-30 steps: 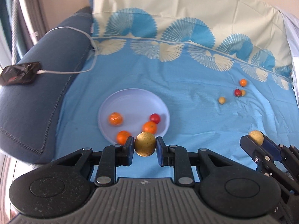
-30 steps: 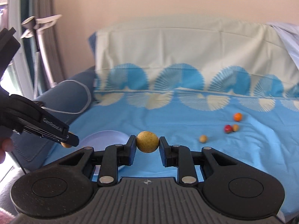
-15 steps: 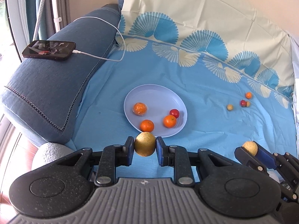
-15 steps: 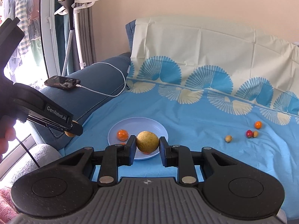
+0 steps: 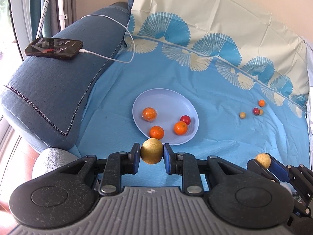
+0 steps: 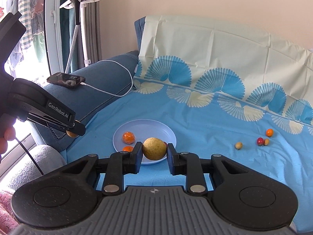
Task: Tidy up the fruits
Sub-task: 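Carry the yellow fruits with both tools over the white plate, then lower and release the yellow fruit with the left tool while the right tool releases its fruit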
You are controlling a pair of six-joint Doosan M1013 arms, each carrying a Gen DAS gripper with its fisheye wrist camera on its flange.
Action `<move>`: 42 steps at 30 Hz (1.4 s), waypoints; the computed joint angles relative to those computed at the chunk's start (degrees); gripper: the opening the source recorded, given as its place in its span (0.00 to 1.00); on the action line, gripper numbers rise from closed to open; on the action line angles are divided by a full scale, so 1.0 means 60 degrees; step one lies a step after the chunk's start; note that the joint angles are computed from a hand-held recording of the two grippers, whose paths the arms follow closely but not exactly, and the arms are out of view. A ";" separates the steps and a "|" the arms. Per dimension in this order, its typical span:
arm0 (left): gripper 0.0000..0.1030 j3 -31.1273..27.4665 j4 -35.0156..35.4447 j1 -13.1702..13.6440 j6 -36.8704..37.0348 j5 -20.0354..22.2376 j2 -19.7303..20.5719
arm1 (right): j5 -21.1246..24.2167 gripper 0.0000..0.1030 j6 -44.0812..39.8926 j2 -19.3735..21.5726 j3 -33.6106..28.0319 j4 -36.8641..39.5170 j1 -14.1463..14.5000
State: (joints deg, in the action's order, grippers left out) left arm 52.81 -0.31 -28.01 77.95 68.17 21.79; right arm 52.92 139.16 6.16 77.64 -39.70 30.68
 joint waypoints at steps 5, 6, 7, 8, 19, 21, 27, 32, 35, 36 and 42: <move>0.27 -0.0142 -0.0010 0.0045 -0.0089 0.0146 0.0130 | 0.0036 0.27 -0.0109 0.0031 -0.0023 0.0159 -0.0047; 0.27 -0.0171 -0.0017 0.0054 -0.0100 0.0175 0.0160 | 0.0055 0.27 -0.0121 0.0040 -0.0034 0.0190 -0.0052; 0.27 -0.0205 -0.0022 0.0066 -0.0100 0.0202 0.0194 | 0.0059 0.27 -0.0153 0.0052 -0.0039 0.0243 -0.0069; 0.27 -0.0226 -0.0018 0.0071 -0.0115 0.0229 0.0220 | 0.0059 0.27 -0.0193 0.0058 -0.0044 0.0301 -0.0088; 0.27 -0.0775 -0.0082 0.0161 -0.0325 0.0719 0.0711 | 0.0193 0.27 -0.0442 0.0323 -0.0253 0.0780 -0.0269; 0.27 -0.0949 -0.0071 0.0168 -0.0343 0.0816 0.0847 | 0.0177 0.27 -0.0505 0.0399 -0.0314 0.0893 -0.0334; 0.27 -0.1640 -0.0038 0.0200 -0.0326 0.1081 0.1361 | 0.0043 0.27 -0.0719 0.0663 -0.0512 0.1246 -0.0572; 0.27 -0.2235 0.0060 0.0197 -0.0157 0.1122 0.1839 | -0.0105 0.27 -0.0886 0.0969 -0.0717 0.1548 -0.0826; 0.27 -0.2685 0.0082 0.0201 -0.0055 0.1257 0.2219 | -0.0162 0.27 -0.1076 0.1186 -0.0855 0.1749 -0.0961; 0.27 -0.2896 0.0111 0.0189 -0.0055 0.1379 0.2380 | -0.0181 0.27 -0.1155 0.1258 -0.0900 0.1839 -0.1009; 0.27 -0.4104 0.0112 0.0148 0.0103 0.1936 0.3314 | -0.0203 0.27 -0.1614 0.1814 -0.1336 0.2892 -0.1400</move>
State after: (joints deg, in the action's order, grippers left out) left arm 28.18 0.36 -27.13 78.57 79.79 41.67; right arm 51.70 129.48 17.04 69.63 -22.34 22.27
